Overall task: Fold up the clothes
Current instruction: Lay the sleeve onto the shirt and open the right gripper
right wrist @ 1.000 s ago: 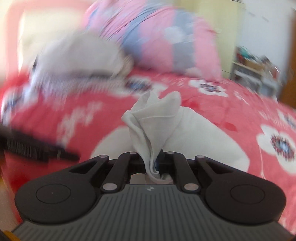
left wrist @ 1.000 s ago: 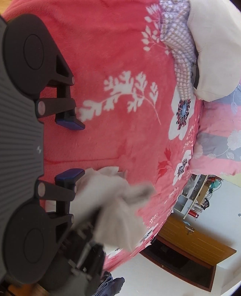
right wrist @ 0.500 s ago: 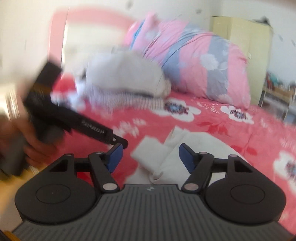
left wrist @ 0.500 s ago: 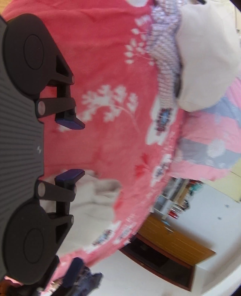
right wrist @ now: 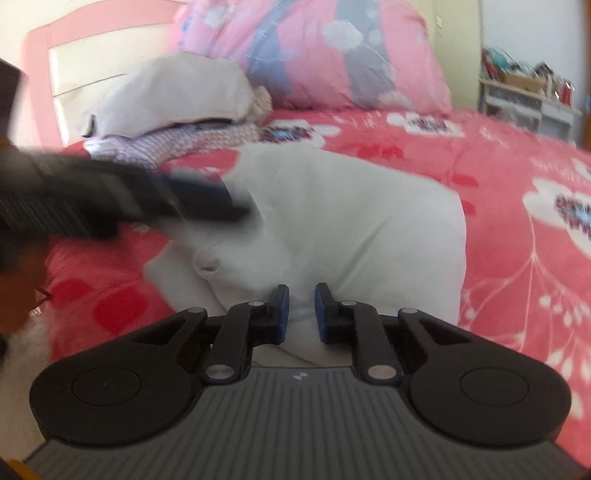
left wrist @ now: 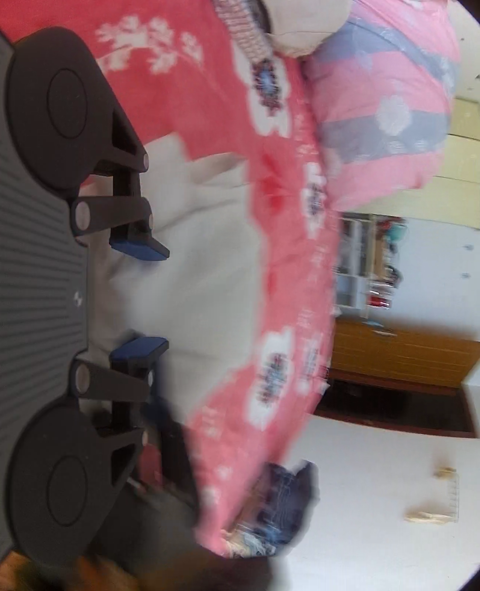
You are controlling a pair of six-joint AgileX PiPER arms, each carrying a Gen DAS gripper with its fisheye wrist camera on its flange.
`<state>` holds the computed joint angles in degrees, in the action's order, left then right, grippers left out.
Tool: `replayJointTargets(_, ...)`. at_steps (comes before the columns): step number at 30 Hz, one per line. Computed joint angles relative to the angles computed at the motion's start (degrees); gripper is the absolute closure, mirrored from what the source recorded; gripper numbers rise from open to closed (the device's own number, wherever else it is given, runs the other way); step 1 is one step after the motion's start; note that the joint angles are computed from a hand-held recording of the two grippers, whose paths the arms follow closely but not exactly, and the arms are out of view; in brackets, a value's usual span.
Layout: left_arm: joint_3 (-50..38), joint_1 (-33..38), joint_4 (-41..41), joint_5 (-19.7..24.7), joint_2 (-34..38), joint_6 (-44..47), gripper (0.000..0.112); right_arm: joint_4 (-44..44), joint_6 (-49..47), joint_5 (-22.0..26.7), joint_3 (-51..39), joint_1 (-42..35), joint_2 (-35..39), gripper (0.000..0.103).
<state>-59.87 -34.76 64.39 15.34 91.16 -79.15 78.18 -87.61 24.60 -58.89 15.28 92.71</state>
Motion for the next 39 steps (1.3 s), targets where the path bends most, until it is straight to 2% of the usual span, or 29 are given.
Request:
replayJointTargets(2, 1.57, 0.28, 3.81, -0.77, -0.18, -4.93, 0.070, 0.63, 0.01, 3.83, -1.75, -3.24, -0.55, 0.089)
replayJointTargets(5, 3.08, 0.51, 7.80, -1.26, -0.28, -9.62, 0.070, -0.60, 5.82, 9.72, -9.31, -7.16, 2.96, 0.088)
replayJointTargets(7, 3.70, 0.33, 8.53, -0.84, -0.17, -10.54, 0.070, -3.22, 8.89, 9.61, -15.37, -6.68, 6.81, 0.088)
replayJointTargets(10, 4.74, -0.67, 12.02, 0.49, 0.00, -13.76, 0.070, -9.93, 19.15, 13.14, -27.17, -6.20, 16.69, 0.088)
replayJointTargets(13, 4.75, -1.41, 14.19, 1.50, 0.53, -15.03, 0.070, -22.01, 34.21, 17.12, -41.16, -4.44, 28.45, 0.091)
replayJointTargets(16, 4.66, -0.88, 8.59, 0.97, -0.69, -9.05, 0.070, -26.15, 37.91, 17.02, -44.58, -3.10, 31.03, 0.091)
replayJointTargets(17, 4.61, -0.67, 6.37, 0.80, -1.13, -6.72, 0.070, -24.60, 36.91, 17.26, -43.87, -3.56, 30.18, 0.090)
replayJointTargets(19, 4.53, -0.62, -0.27, 1.97, -3.63, -0.25, 0.068, -15.46, 30.62, 16.72, -37.99, -6.36, 25.76, 0.088)
replayJointTargets(21, 5.57, -0.85, -0.51, 2.60, -7.56, 0.65, 0.066, -4.91, 23.27, 15.73, -29.32, -10.34, 20.00, 0.086)
replayJointTargets(23, 4.89, -0.06, -2.28, 1.20, -10.09, 3.83, 0.063, 3.32, 17.84, 15.79, -21.75, -14.67, 14.75, 0.085)
replayJointTargets(24, 3.88, 0.64, -4.22, 0.00, -10.53, 6.40, 0.063, 4.74, 16.61, 15.93, -18.91, -16.18, 12.69, 0.084)
replayJointTargets(26, 0.05, 2.34, -13.20, -3.11, -8.60, 15.73, 0.062, 4.79, 15.63, 17.14, -15.41, -18.72, 9.95, 0.084)
replayJointTargets(28, -5.87, 3.53, -22.85, -3.58, -3.31, 25.65, 0.062, 3.89, 12.79, 19.10, -13.01, -19.04, 8.43, 0.084)
replayJointTargets(30, -10.07, 4.32, -28.12, -0.08, 1.87, 30.61, 0.062, 2.67, 8.72, 20.38, -10.94, -18.27, 7.23, 0.084)
replayJointTargets(32, -14.75, 5.06, -31.89, 4.21, 7.20, 34.01, 0.064, 0.02, 2.57, 18.96, -7.48, -16.80, 5.04, 0.084)
replayJointTargets(34, -19.65, 5.88, -35.02, 8.19, 12.55, 36.98, 0.068, -4.27, -1.73, 14.92, -4.13, -14.56, 3.50, 0.086)
replayJointTargets(35, -19.59, 6.11, -35.02, 8.10, 13.10, 36.48, 0.068, -5.24, -4.22, 11.94, -2.36, -13.27, 3.46, 0.086)
replayJointTargets(37, -17.51, 5.94, -31.39, 6.43, 12.15, 33.62, 0.066, -3.62, -7.09, 11.77, -0.60, -13.73, 2.87, 0.086)
replayJointTargets(39, -16.70, 5.72, -29.44, 6.46, 11.68, 31.94, 0.065, -7.62, -2.57, 12.12, -2.22, -13.81, 1.78, 0.086)
